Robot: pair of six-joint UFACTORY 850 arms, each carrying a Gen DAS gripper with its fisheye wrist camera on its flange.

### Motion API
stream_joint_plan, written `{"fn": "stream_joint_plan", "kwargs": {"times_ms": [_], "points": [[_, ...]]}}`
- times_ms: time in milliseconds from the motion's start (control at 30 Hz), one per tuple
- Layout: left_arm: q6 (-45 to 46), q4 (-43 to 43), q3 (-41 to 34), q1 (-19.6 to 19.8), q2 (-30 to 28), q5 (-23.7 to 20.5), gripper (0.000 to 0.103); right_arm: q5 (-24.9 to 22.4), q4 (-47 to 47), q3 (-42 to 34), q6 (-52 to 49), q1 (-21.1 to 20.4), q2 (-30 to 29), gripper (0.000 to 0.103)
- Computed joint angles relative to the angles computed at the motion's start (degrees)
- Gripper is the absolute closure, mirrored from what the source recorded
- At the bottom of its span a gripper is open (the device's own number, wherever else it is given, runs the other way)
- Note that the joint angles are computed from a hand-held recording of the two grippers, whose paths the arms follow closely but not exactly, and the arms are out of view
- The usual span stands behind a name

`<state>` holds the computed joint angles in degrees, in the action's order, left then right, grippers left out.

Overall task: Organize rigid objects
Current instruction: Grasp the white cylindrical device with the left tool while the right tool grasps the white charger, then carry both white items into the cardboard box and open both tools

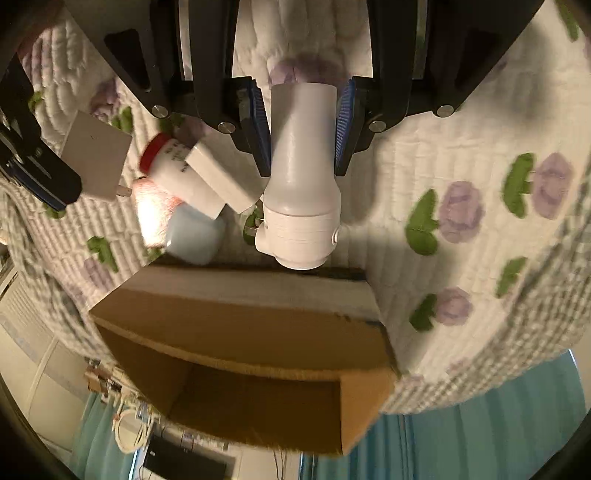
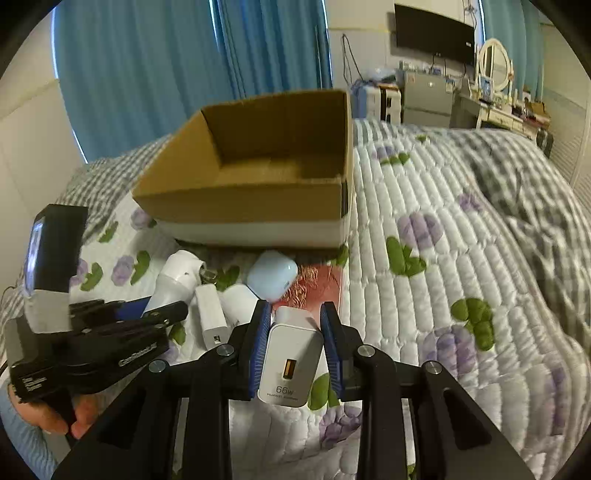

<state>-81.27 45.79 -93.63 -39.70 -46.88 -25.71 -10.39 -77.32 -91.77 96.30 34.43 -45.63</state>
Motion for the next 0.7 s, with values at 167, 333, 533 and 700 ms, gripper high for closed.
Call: {"fn": "stream_joint_plan", "kwargs": {"times_ms": [167, 333, 533, 700], "points": [[-8.92, 8.51, 5.96, -1.85, 5.69, -0.94, 0.070, -1.08, -5.70, 1.42, 4.98, 0.85, 1.93, 0.075], [-12.56, 12.82, 7.46, -2.43, 9.09, -1.64, 0.070, -2.39, -12.96, 2.64, 10.16, 1.73, 4.57, 0.076], [-9.21, 13.79, 2.28, -1.69, 9.08, -2.73, 0.070, -2.12, -17.97, -0.78, 11.27, 1.49, 5.42, 0.076], [-1.01, 9.33, -5.36, 0.43, 6.31, -1.43, 0.070, -2.34, -9.63, -8.65, -0.85, 0.63, 2.78, 0.076]]}}
